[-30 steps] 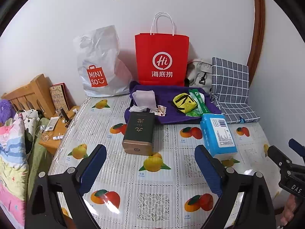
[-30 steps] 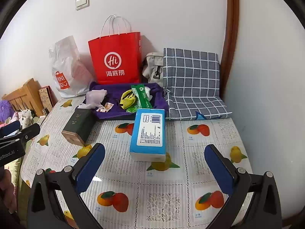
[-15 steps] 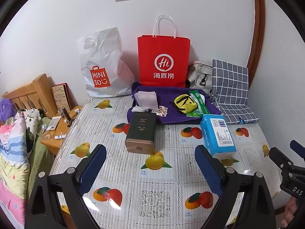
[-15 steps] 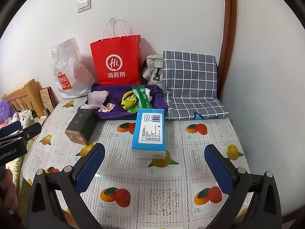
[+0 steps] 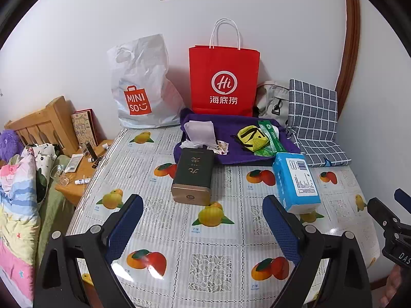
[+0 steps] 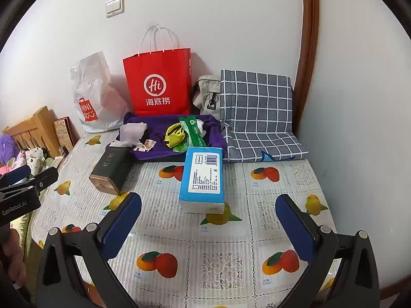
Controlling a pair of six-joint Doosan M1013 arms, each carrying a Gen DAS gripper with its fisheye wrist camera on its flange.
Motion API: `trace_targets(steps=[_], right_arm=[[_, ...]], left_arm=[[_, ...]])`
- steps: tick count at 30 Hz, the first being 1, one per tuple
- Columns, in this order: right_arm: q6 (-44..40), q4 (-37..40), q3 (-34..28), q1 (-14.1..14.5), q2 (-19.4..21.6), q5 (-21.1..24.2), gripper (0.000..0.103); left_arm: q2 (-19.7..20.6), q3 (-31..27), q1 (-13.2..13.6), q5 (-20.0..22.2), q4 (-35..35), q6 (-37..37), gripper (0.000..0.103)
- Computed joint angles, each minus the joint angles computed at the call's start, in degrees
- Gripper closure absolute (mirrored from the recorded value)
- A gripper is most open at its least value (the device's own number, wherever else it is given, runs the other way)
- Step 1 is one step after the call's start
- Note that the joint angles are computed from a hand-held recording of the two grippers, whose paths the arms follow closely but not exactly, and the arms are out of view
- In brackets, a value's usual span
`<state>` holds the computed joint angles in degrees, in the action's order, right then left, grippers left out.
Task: Organize soft objects
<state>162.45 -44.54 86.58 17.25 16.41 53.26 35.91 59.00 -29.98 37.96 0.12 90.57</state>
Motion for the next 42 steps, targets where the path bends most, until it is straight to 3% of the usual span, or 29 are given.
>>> trace_targets(steps=[42], right_arm=[[0.15, -0.20, 0.08, 0.33, -0.30, -0.55, 0.001]], left_arm=[[-0.01, 0.04, 0.27, -0.31, -0.50, -0.39, 0.009]])
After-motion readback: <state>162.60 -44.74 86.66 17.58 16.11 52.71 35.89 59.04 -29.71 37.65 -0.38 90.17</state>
